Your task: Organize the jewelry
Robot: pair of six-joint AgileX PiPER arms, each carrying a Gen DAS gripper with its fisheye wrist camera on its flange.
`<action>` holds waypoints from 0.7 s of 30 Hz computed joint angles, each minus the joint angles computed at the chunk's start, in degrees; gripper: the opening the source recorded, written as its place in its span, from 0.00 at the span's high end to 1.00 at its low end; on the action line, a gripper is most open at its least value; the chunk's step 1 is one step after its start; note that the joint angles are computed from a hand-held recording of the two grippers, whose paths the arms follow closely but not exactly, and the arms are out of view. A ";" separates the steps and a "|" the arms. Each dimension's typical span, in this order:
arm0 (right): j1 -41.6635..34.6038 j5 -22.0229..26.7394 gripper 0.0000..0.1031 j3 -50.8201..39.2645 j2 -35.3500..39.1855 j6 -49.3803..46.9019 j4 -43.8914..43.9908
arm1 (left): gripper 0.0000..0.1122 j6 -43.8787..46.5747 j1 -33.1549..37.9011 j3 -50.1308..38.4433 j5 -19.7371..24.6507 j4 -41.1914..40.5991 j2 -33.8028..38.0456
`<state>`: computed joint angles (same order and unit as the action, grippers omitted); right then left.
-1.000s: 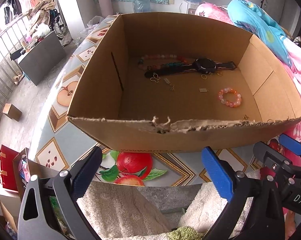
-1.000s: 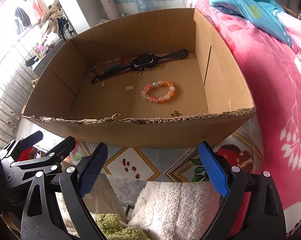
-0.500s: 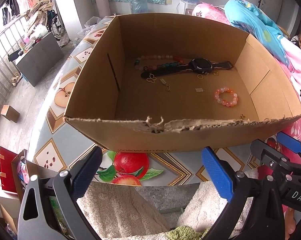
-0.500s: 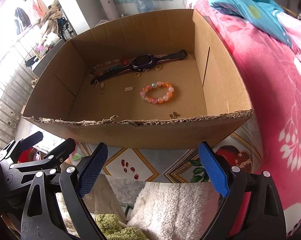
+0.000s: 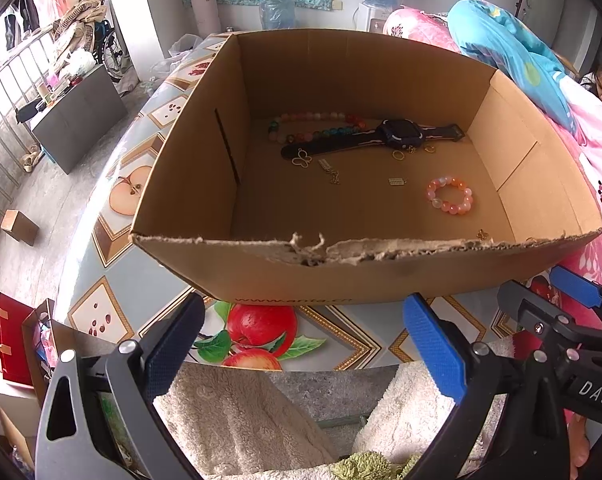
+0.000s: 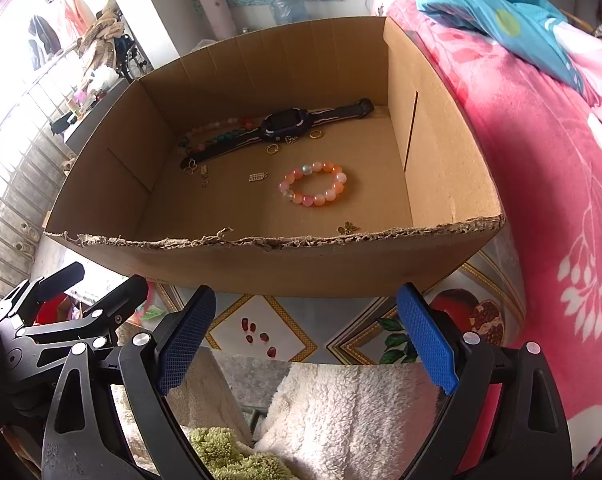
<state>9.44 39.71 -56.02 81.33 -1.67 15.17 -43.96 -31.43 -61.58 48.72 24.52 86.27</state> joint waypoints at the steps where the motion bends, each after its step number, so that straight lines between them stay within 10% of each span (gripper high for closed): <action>1: -0.06 0.03 0.15 0.00 -0.03 -0.04 -0.01 | 0.13 0.00 0.00 0.00 0.00 0.00 0.00; 21: -0.63 0.02 0.15 0.34 -0.25 -1.17 0.66 | 0.13 0.85 0.44 0.17 -0.10 -0.74 -0.72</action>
